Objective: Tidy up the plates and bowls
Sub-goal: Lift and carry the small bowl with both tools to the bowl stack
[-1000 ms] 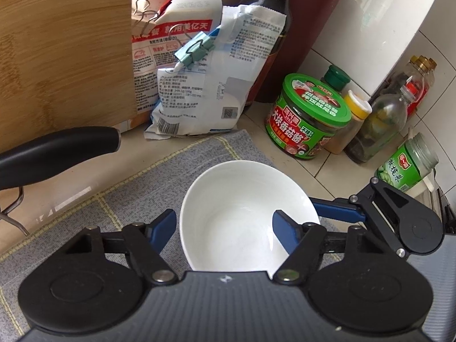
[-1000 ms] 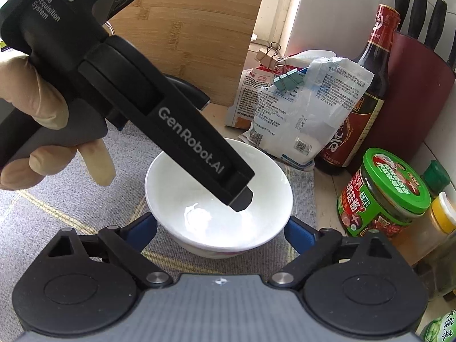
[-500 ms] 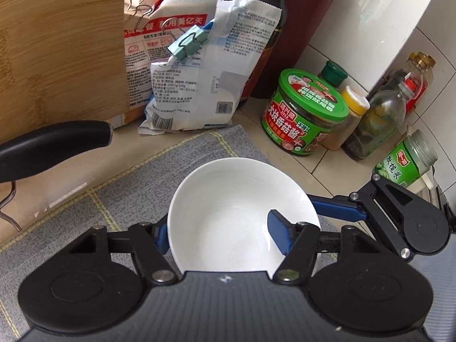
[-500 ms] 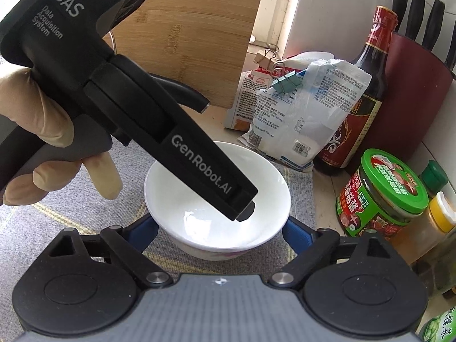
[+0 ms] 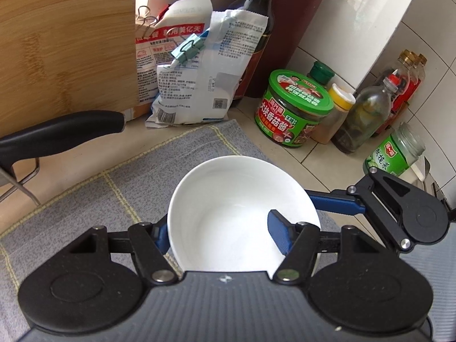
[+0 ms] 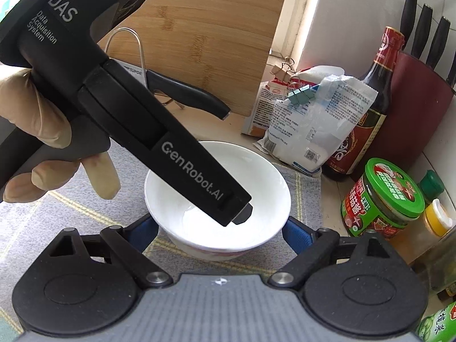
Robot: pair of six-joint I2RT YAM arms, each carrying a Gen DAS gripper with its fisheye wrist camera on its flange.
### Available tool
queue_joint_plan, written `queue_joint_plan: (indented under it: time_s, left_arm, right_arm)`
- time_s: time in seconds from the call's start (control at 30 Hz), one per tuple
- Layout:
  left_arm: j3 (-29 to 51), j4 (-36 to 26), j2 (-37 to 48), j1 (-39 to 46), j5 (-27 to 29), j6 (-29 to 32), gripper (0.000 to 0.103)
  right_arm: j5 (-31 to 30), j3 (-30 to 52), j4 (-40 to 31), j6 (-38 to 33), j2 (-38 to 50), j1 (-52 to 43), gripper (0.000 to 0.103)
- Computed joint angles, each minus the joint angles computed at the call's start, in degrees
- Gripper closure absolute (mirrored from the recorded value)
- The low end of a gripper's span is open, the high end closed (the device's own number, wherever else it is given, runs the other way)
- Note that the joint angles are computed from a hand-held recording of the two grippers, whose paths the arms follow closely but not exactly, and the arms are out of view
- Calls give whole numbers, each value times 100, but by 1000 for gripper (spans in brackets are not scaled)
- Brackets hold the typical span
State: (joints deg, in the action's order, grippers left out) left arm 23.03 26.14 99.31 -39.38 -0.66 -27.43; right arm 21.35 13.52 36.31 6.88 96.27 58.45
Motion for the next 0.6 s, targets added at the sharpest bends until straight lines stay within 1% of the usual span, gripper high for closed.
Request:
queue_joint_plan:
  time_s: [0.17, 0.4, 0.5, 0.6]
  left_arm:
    - [-348, -184, -570, -289, -311, -224, 37]
    - [-789, -767, -1579, -809, -815, -665, 37]
    - [-957, -1248, -2161, -1146, -1136, -1006, 37]
    - [-1116, -1966, -2884, -1606, -1539, -1418, 37]
  right_arm:
    - [238, -85, -354, 167, -435, 401, 7]
    - [619, -145, -977, 534, -1048, 1094, 7]
    - [804, -135, -1249, 736, -1256, 1450, 7]
    - [953, -59, -1630, 988, -1466, 1862, 7]
